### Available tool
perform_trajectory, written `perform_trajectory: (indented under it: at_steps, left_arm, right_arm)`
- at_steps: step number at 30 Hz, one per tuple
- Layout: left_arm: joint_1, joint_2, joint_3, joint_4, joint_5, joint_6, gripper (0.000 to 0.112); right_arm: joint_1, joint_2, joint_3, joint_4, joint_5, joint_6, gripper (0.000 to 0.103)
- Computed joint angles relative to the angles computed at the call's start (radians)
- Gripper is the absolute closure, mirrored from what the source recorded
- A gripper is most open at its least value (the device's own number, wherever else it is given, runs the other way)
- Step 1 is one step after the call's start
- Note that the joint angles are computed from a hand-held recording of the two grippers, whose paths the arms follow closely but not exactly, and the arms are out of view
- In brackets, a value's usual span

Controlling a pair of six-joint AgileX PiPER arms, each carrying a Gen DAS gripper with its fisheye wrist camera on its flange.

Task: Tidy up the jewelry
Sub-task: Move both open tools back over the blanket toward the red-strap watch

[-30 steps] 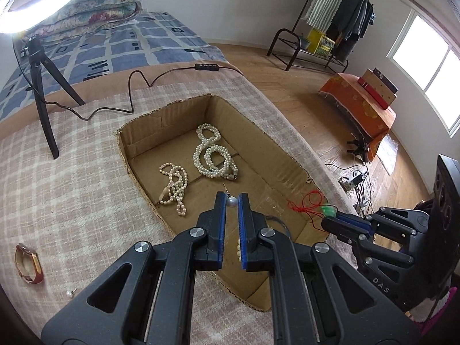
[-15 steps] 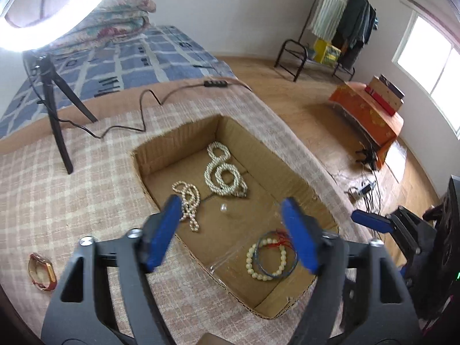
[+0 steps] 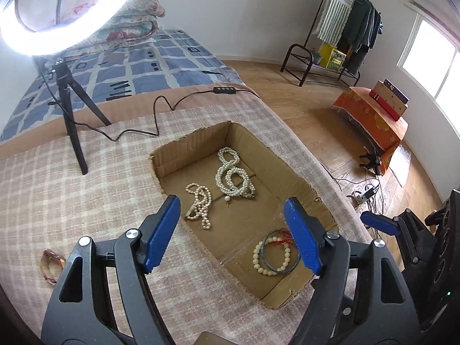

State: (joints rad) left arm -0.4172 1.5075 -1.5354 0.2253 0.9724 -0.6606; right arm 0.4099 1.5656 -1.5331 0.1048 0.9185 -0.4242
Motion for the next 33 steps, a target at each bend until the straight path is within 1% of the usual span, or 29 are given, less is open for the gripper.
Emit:
perform_trajectory:
  at_steps: [3,10,15,19,24,26,28,30,33]
  left_arm:
    - [0.006,-0.034,0.012,0.013,0.025,0.006,0.035]
    - [0.063,-0.166,0.070,0.035,0.088,0.052,0.035]
    - [0.172,-0.283,0.127,0.008,0.135,0.127,0.035]
    - [0.309,-0.365,0.170,-0.047,0.166,0.223,0.035]
    - [0.461,-0.433,0.232,-0.099,0.178,0.357,0.035]
    - [0.562,-0.450,0.256,-0.171,0.182,0.444,0.035]
    - [0.633,-0.458,0.272,-0.224,0.183,0.504,0.035]
    - [0.696,-0.469,0.294,-0.255,0.178,0.552,0.035]
    - [0.840,-0.465,0.325,-0.368,0.184,0.673,0.035]
  right_arm:
    - [0.006,-0.009,-0.003,0.008,0.005,0.008,0.003]
    - [0.034,-0.020,-0.023,0.037,0.028,0.042,0.001]
    - [0.060,-0.012,-0.059,0.094,0.066,0.053,0.001]
    - [0.095,0.001,-0.088,0.113,0.087,0.086,0.001]
    - [0.168,0.024,-0.126,0.082,0.093,0.157,0.001]
    - [0.192,0.035,-0.140,0.073,0.094,0.180,0.001]
    - [0.219,0.052,-0.157,0.085,0.100,0.199,0.001]
    - [0.240,0.078,-0.183,0.114,0.124,0.215,0.001]
    - [0.271,0.111,-0.205,0.144,0.149,0.259,0.006]
